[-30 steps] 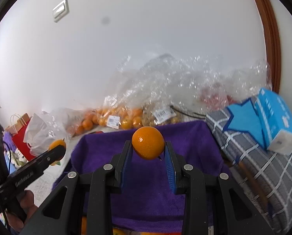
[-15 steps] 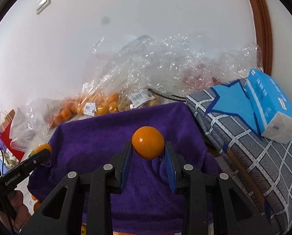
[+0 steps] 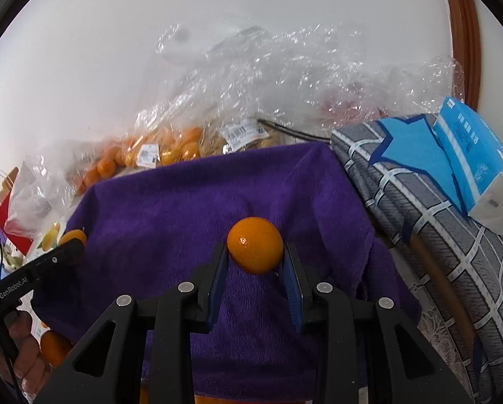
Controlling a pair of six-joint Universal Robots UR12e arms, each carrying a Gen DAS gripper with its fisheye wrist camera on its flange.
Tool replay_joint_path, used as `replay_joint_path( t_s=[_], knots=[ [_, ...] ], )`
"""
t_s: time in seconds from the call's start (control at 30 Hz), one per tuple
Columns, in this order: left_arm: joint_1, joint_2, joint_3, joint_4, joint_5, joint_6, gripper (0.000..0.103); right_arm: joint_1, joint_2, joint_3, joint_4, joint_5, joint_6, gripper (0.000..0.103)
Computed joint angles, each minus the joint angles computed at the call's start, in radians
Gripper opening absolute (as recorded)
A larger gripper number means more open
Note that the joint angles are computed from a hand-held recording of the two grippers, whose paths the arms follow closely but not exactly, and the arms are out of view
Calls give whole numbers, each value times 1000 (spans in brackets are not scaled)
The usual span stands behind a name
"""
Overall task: Organize fruits
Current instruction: 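Lift both held oranges and carry them over the purple towel, then open the right gripper over the towel while the left gripper releases its orange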
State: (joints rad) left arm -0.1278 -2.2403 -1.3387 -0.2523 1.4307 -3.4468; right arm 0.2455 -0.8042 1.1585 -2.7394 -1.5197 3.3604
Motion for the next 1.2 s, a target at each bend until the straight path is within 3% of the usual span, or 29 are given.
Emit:
replay_joint_path(
  t_s=[0.63,0.9,1.1,1.2],
  knots=[
    [-8,-1,13,-52,-20,65,30,6,9,-23,81,-19,-13,33],
    [-13,-1,8,-32,-8,80,30,7,4,-17,79,-31,-1,34],
    [-14,2,2,-11,-5,87,35,9,-5,-9,64,-36,-1,47],
    [-16,4,-7,27,-4,86,44,13,-14,7,17,-57,-4,67]
  ],
)
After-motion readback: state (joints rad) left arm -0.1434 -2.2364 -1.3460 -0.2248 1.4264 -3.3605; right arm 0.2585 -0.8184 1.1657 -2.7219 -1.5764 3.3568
